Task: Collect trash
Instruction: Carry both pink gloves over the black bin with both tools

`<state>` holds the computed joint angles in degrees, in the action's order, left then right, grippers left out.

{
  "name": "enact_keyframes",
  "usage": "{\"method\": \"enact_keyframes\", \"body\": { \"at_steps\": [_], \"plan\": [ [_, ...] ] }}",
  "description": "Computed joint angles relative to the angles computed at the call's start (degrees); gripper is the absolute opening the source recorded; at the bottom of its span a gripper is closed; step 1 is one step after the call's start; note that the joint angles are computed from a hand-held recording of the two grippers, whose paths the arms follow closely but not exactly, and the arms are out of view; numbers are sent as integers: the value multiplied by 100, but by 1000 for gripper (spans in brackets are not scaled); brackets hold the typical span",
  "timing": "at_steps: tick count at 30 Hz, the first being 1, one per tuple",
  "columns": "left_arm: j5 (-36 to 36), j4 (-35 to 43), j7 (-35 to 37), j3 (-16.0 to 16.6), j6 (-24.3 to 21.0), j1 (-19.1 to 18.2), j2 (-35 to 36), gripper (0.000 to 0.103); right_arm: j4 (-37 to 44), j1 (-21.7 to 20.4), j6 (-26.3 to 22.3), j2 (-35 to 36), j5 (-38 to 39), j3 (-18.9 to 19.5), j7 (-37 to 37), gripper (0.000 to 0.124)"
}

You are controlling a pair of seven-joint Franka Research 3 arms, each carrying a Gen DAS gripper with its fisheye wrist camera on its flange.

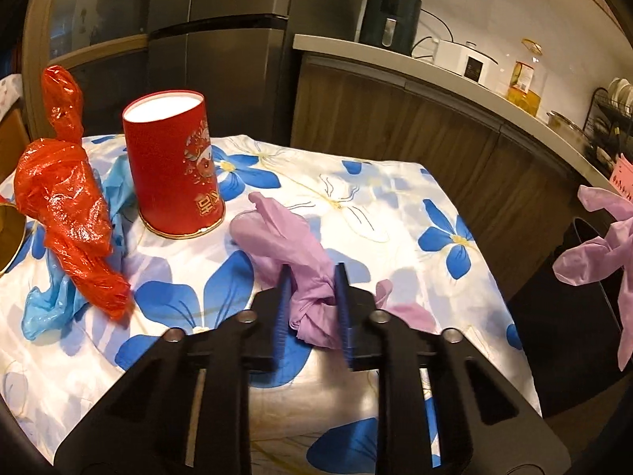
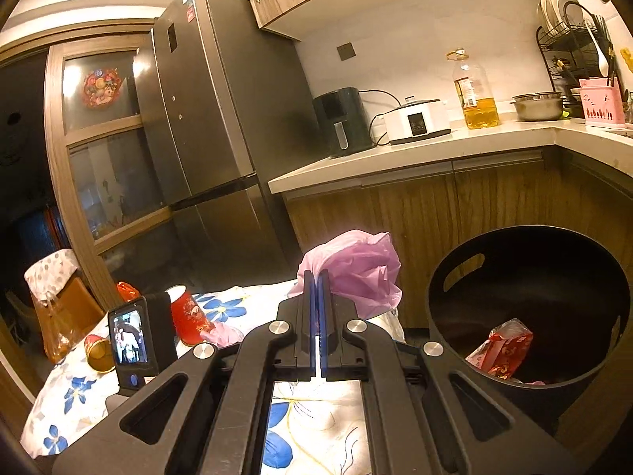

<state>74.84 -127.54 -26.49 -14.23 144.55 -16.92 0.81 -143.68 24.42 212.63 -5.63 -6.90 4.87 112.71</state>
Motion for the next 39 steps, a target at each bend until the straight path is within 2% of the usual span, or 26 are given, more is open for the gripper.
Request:
{"method": "enact_keyframes", "body": {
  "at_steps": [5,13,18,24,31,39],
  "plan": [
    [146,-145,-267,-19,91,11,-159,8,-103,23,1,-141,87,4,-58,2],
    [496,-557,-783,-249,40,-21,-794,6,-378,109,89,-510,320,-25,-192,2],
    [610,-887,-1083,-495,-66,-30,-1491,5,-598,187,113,-829,461,-82,-278,2],
    [584,-934,-1001,-841,-309,-87,-2006,5,-873,292,106,-1231,587,-200,-338,2],
    [611,-569,-766,-1158,-516,-206,-1959,5,-1232,270,17,-1754,942,-233,-621,2],
    [877,84,-552,-1269,-652,-457,-1463,5,-1437,89,-110,-2163,1410,-227,-1035,2]
  ]
}}
